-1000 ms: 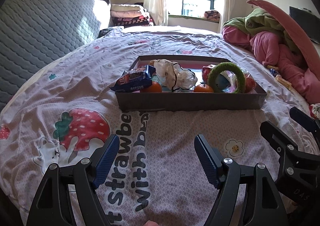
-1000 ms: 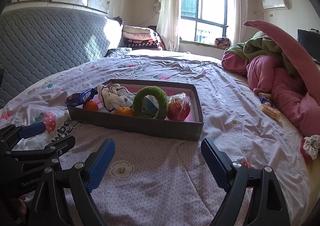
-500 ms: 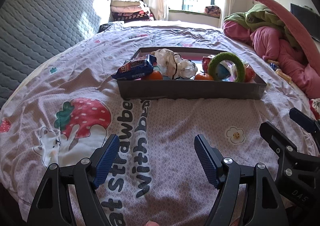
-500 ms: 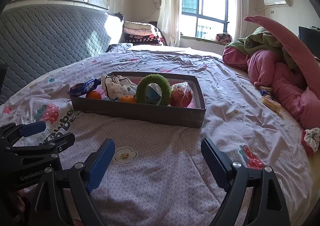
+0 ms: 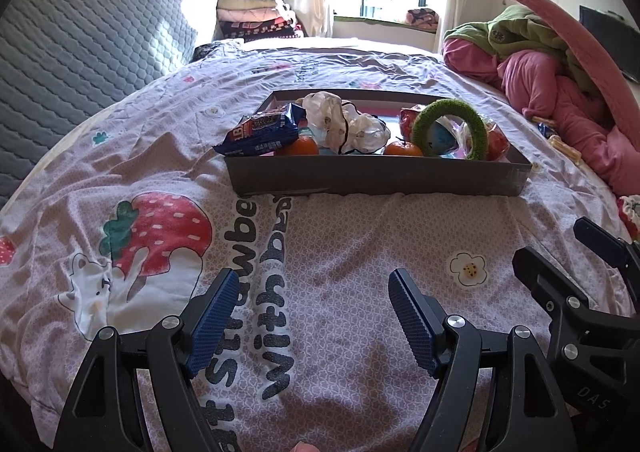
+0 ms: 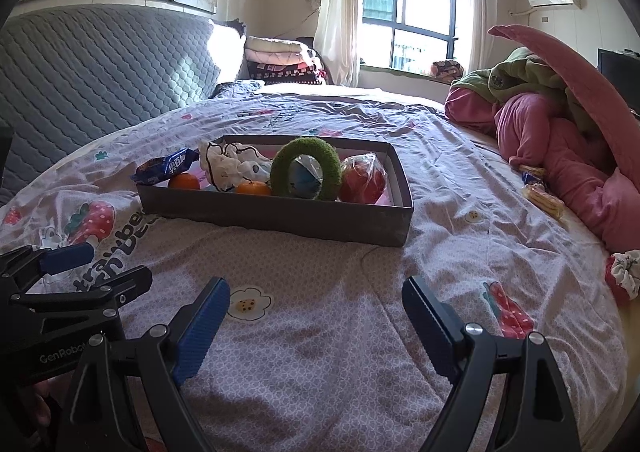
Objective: Organize objects
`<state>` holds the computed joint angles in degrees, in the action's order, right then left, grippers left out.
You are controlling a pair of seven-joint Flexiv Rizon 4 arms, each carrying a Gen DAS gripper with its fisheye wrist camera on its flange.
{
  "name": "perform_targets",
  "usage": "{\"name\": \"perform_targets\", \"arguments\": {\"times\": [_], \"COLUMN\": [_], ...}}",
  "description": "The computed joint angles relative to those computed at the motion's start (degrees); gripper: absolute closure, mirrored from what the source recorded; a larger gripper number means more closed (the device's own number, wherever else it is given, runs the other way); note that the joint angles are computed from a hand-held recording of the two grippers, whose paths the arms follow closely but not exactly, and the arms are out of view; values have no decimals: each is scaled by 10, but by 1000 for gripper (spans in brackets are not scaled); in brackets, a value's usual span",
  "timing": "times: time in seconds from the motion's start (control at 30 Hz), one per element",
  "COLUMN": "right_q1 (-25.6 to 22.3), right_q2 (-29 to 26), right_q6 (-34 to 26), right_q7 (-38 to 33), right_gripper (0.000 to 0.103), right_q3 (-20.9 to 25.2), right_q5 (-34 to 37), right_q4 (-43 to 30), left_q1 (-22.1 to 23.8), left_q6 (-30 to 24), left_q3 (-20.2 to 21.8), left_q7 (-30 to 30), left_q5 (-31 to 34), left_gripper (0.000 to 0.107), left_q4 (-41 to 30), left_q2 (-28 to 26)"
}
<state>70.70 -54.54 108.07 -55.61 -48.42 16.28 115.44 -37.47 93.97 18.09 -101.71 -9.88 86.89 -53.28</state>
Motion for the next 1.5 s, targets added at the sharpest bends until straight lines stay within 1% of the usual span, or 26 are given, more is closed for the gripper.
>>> {"name": "perform_targets", "arguments": {"times": [0.13, 0.53, 1.5], "right_q1": [0, -9, -23], "right_q2": [3, 9, 18], "right_q6": [2, -8, -22], "right_q7": [-3, 4, 16], "right_gripper": [15, 15, 15], "right_q3": [2, 11, 26], "right_q5": [1, -7, -33], "right_q4": [2, 2, -1], "left_q1": [5, -4, 1], "left_q6": [-2, -19, -33], "left_q3": [-9, 7, 10], "left_q7": [1, -13, -42], "left_q5": [1, 14, 44], "left_gripper": [29, 29, 29], "left_q4": [0, -10, -17], "left_q2": [2, -4, -2]}}
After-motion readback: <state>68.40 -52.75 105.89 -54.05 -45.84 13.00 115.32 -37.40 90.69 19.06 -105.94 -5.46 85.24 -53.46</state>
